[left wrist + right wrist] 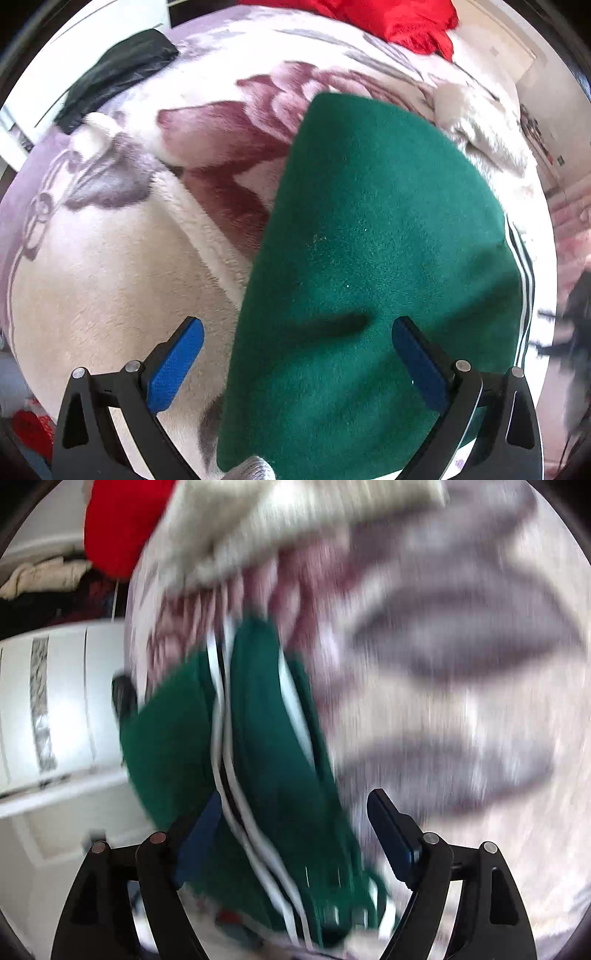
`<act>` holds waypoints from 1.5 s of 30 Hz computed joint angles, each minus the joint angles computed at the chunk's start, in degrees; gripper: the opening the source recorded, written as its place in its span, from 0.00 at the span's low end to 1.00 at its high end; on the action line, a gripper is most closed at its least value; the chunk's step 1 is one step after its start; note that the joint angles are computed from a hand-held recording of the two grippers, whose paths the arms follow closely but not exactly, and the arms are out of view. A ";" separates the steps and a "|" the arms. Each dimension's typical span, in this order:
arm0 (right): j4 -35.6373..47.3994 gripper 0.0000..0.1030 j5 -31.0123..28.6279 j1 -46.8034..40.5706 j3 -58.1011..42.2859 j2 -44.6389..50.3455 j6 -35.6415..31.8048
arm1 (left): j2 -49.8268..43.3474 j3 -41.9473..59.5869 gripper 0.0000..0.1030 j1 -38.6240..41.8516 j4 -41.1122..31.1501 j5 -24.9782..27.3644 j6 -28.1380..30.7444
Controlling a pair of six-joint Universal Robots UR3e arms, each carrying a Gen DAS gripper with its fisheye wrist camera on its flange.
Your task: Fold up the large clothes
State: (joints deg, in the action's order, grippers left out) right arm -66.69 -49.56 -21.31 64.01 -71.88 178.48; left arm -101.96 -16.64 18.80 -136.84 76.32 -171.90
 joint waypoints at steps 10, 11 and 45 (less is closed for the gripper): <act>-6.73 0.17 9.75 -5.44 36.67 -24.92 4.63 | 11.48 -18.47 1.00 -0.78 6.93 2.66 -1.02; -4.07 0.14 11.04 -7.90 38.41 -27.11 3.03 | 12.63 -19.62 1.00 -0.28 6.74 2.66 -0.88; -15.18 0.93 3.61 -7.29 50.54 -33.06 1.61 | 2.39 7.91 1.00 10.18 -13.21 -2.09 3.09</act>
